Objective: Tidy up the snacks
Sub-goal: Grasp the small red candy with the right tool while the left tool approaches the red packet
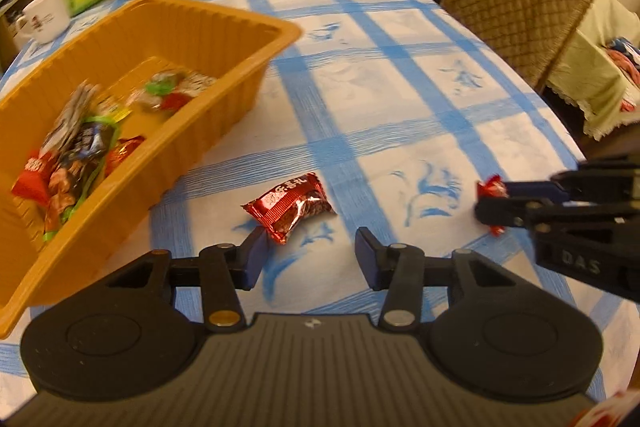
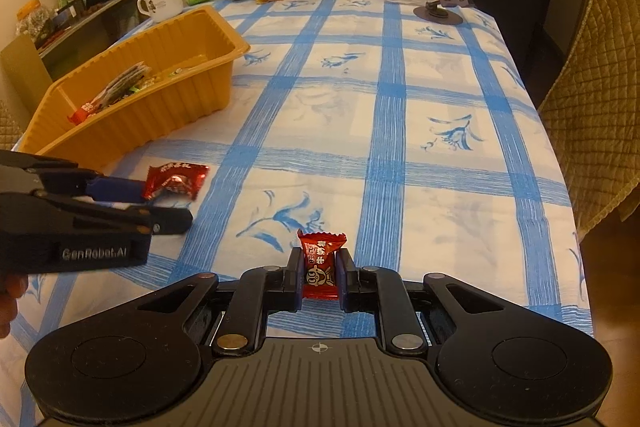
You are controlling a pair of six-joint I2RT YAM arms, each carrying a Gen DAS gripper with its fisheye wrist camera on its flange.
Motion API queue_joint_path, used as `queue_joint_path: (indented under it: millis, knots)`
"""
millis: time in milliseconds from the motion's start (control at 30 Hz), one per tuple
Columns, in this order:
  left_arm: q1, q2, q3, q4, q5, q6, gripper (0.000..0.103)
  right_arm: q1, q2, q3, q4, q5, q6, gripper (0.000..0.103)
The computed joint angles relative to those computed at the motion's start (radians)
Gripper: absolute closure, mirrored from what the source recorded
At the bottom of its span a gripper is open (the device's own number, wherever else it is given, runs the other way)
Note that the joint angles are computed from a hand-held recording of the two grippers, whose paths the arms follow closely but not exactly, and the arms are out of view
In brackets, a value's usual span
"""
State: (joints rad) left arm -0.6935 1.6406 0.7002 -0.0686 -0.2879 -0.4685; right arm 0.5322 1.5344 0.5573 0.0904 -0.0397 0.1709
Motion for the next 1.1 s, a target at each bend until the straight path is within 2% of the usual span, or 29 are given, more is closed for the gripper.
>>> queue_joint_path:
  millis: [100, 267, 433, 633, 767, 1100]
  knots:
    - [0.003, -0.014, -0.005, -0.006, -0.015, 0.005, 0.058, -0.007, 0.003, 0.003, 0.002, -0.001, 0.001, 0.086]
    - [0.032, 0.002, 0.013, -0.011, -0.064, 0.075, 0.059, -0.017, 0.011, 0.004, 0.010, -0.005, 0.006, 0.086]
    - [0.051, 0.057, 0.048, 0.000, -0.050, 0.105, 0.059, -0.022, 0.021, 0.008, 0.009, -0.007, 0.011, 0.086]
    - [0.044, 0.060, 0.075, -0.014, 0.043, 0.077, 0.066, -0.036, 0.024, 0.008, 0.009, -0.011, 0.010, 0.086]
    - [0.039, 0.054, 0.089, -0.019, 0.035, 0.069, 0.065, -0.047, 0.023, 0.009, 0.008, -0.015, 0.011, 0.086]
    - [0.059, 0.148, 0.182, -0.051, 0.061, 0.166, 0.066, -0.065, 0.021, 0.010, 0.004, -0.024, 0.003, 0.086]
